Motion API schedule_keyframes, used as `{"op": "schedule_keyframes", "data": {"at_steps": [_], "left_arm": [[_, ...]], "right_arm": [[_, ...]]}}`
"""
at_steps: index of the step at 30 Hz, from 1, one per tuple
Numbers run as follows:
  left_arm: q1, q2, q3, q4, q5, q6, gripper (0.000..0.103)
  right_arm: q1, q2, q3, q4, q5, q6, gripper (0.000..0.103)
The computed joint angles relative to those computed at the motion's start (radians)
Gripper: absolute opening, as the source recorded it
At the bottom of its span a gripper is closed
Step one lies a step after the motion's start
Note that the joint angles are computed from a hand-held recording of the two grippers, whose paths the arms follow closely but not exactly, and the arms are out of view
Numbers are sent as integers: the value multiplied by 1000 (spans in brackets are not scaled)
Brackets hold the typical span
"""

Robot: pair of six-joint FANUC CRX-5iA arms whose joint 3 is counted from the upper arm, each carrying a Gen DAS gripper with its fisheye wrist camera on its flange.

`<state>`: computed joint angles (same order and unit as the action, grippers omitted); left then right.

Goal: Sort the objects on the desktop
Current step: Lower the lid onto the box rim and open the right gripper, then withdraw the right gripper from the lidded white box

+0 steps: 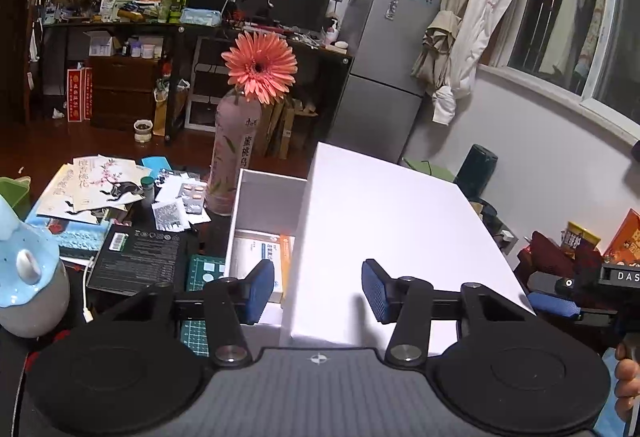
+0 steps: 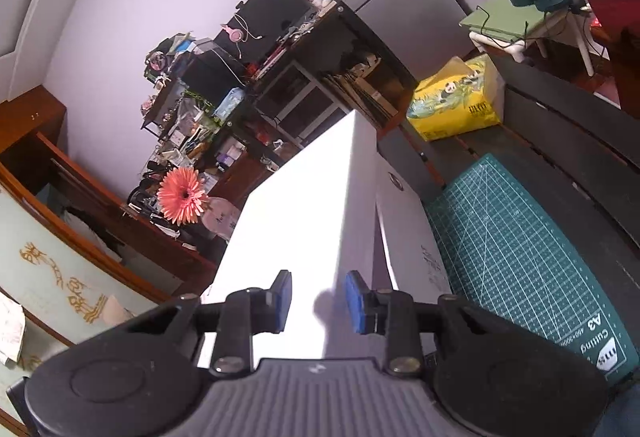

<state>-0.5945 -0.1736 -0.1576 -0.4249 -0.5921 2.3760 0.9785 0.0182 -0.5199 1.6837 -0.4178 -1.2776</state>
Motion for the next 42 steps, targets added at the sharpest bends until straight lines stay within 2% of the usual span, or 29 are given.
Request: {"op": "schedule_keyframes", "data": {"at_steps": [6,13,19,22,28,32,36,40,42], "left_arm": [[36,1,-36,114,38,-73,47],[37,-10,-48,148,37,-76,47],[-46,12,23,10,-78,-13,47],[-69,18,40,-24,-110,4,47],[-76,15,42,-13,-128,-12,47],[-81,17,42,-4,-126,-37,47],[-83,18,40,13,-123,-65,47],[-86,25,44,41,-122,-129,49],[-96,33,56,31,-133,-131,53]], "right_arm": [[-25,6,2,29,47,-20,29],[-41,5,1,43,71,-29,30],[-77,13,6,112,99,-80,30],[-91,19,14,129,111,-88,30],[-161,32,27,305,165,-236,30],[-155,53,50,238,155,-126,30],[-164,72,71,240,152,-92,30],[-189,81,76,324,148,-161,30],[-214,82,77,415,160,-256,30]]}}
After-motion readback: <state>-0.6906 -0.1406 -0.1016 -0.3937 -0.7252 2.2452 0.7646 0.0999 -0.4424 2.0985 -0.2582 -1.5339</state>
